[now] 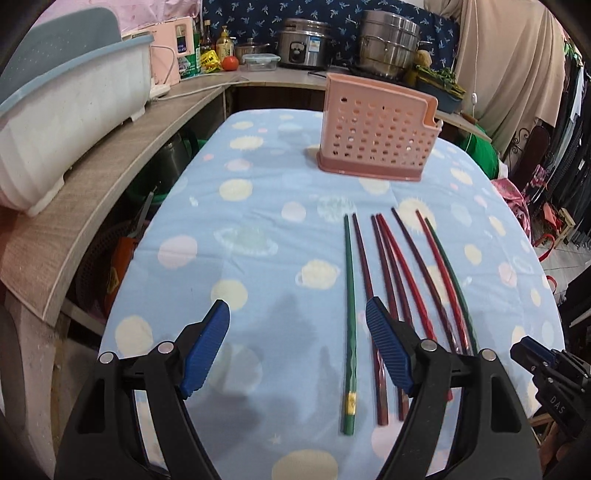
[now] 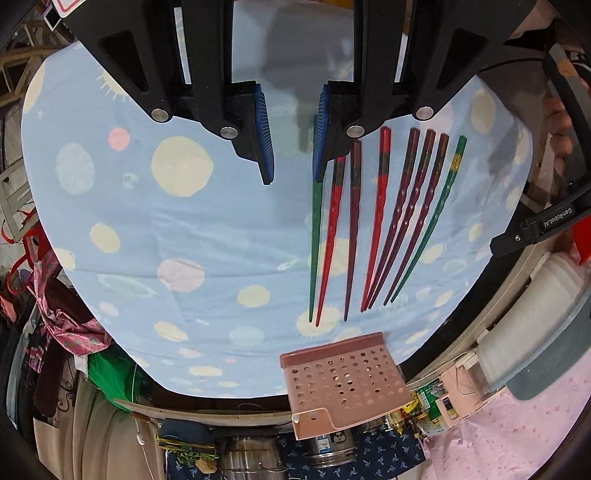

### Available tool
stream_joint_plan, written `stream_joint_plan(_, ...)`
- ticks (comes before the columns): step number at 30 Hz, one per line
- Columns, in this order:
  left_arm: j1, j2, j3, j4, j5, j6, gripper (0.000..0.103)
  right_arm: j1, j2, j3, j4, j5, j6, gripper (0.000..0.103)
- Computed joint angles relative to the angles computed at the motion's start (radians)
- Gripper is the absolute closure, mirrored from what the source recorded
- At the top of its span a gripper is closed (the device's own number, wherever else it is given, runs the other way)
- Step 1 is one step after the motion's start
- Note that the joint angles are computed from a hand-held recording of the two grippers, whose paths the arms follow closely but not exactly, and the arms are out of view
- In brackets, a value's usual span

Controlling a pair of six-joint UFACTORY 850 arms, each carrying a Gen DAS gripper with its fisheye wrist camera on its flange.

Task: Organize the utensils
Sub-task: 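Move both tools back down over the row of chopsticks, then close the right tool on a green chopstick while the left tool grasps the other green chopstick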

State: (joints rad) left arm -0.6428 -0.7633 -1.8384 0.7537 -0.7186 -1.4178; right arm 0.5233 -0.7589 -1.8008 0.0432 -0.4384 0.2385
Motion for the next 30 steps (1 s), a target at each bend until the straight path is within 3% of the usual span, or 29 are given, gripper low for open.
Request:
stream_joint_plan(14,-0.04,0.017,0.067,-0.021,-0.005,0.013,0.03,0.023,-0.001,0.038,-0.012,0.018,0.005,0.081)
stream_joint_plan(30,-0.048,-0.009,0.05,-0.079,-0.004,0.078,0.031,0.025,-0.019,0.031,-0.047,0.011,0.04,0.086)
